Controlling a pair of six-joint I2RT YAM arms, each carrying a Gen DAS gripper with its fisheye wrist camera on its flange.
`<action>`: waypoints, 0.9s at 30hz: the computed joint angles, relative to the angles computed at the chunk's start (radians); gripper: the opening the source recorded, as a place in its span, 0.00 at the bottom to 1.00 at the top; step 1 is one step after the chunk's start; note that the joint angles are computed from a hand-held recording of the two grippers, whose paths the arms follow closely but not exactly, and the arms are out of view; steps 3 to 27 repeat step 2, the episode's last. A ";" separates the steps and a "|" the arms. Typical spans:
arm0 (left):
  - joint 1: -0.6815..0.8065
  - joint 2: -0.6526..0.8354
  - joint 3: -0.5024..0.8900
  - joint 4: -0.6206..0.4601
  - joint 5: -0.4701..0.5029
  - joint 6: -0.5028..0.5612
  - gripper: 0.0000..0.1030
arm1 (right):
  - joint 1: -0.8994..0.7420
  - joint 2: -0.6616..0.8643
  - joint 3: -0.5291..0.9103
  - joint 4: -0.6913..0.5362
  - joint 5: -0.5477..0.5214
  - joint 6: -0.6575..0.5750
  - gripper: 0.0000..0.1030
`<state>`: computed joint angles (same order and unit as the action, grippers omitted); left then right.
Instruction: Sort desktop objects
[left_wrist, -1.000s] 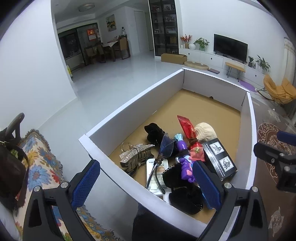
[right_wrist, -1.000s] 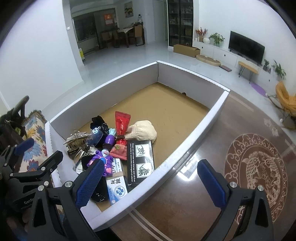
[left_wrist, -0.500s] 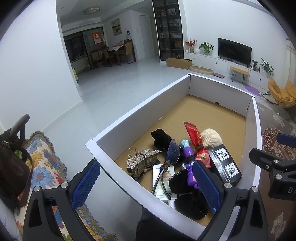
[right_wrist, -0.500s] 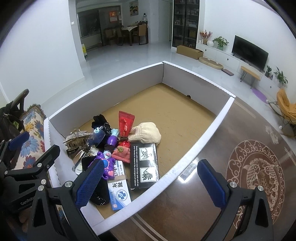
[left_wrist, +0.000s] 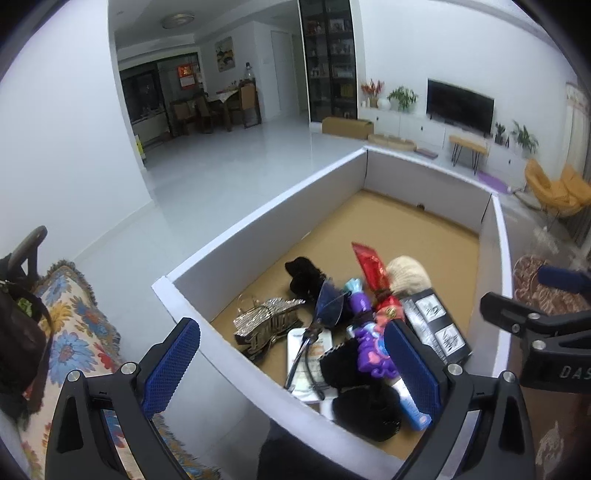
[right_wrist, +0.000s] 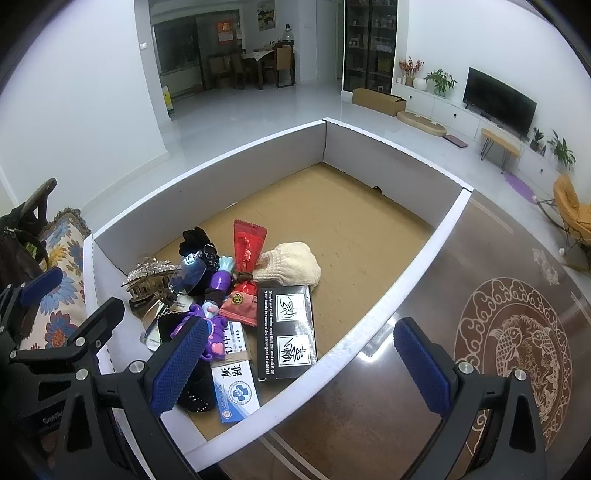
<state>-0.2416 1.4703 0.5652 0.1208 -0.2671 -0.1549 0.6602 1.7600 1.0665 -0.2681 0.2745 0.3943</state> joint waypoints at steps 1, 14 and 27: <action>-0.002 -0.007 -0.004 0.004 -0.004 -0.008 0.99 | -0.001 -0.001 0.002 -0.001 0.000 -0.001 0.98; -0.003 -0.012 -0.003 0.001 -0.006 -0.010 0.99 | -0.002 0.000 0.003 -0.001 0.001 -0.001 0.98; -0.003 -0.012 -0.003 0.001 -0.006 -0.010 0.99 | -0.002 0.000 0.003 -0.001 0.001 -0.001 0.98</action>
